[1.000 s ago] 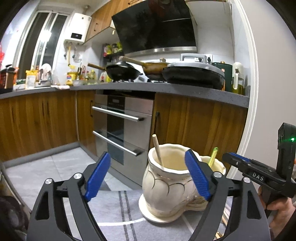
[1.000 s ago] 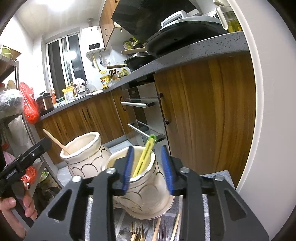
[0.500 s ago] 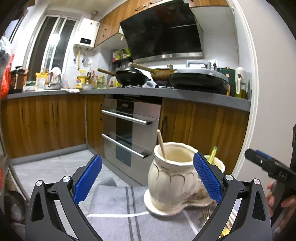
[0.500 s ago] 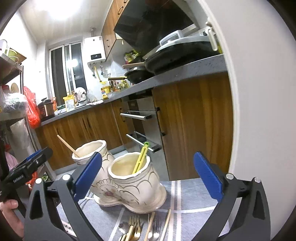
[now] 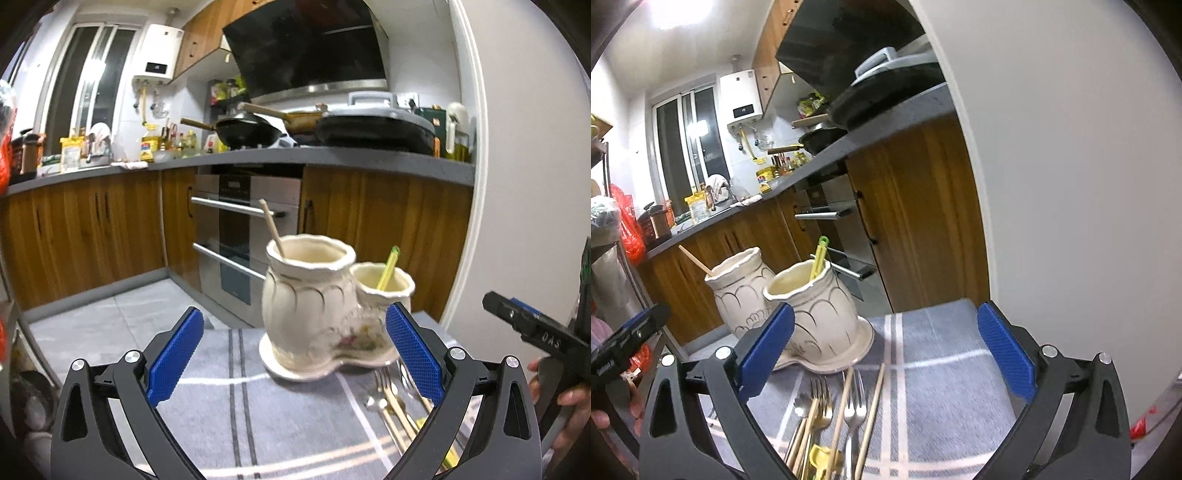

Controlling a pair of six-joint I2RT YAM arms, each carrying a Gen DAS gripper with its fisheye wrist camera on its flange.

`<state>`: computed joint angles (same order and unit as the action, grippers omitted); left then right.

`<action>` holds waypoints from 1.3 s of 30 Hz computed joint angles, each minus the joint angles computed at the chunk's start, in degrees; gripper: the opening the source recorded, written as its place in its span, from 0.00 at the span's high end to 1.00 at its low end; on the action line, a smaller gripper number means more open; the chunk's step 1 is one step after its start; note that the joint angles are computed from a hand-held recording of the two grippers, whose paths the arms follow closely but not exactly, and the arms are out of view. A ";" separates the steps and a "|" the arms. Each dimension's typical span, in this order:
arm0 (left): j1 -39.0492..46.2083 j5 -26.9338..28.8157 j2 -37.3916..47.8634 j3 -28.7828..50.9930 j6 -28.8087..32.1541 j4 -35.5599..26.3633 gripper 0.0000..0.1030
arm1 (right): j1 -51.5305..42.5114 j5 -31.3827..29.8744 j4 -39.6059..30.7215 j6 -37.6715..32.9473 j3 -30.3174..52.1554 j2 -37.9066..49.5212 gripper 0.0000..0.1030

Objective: Organize utensils
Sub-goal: 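Withdraw both tools from the holder back over the utensils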

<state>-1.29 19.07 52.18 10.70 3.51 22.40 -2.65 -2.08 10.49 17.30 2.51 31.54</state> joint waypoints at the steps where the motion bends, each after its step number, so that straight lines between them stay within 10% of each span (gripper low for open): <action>1: -0.63 -0.39 -0.38 -0.27 0.34 -0.62 0.05 | -0.23 -0.31 -0.35 0.06 -0.25 -0.30 0.05; 39: -15.92 -11.47 19.33 4.31 5.43 -11.54 0.05 | -1.25 -4.61 -9.84 -13.19 3.27 12.38 0.05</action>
<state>-17.21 7.61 71.51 15.01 8.94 10.86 -3.90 -6.69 0.65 4.11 5.78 43.91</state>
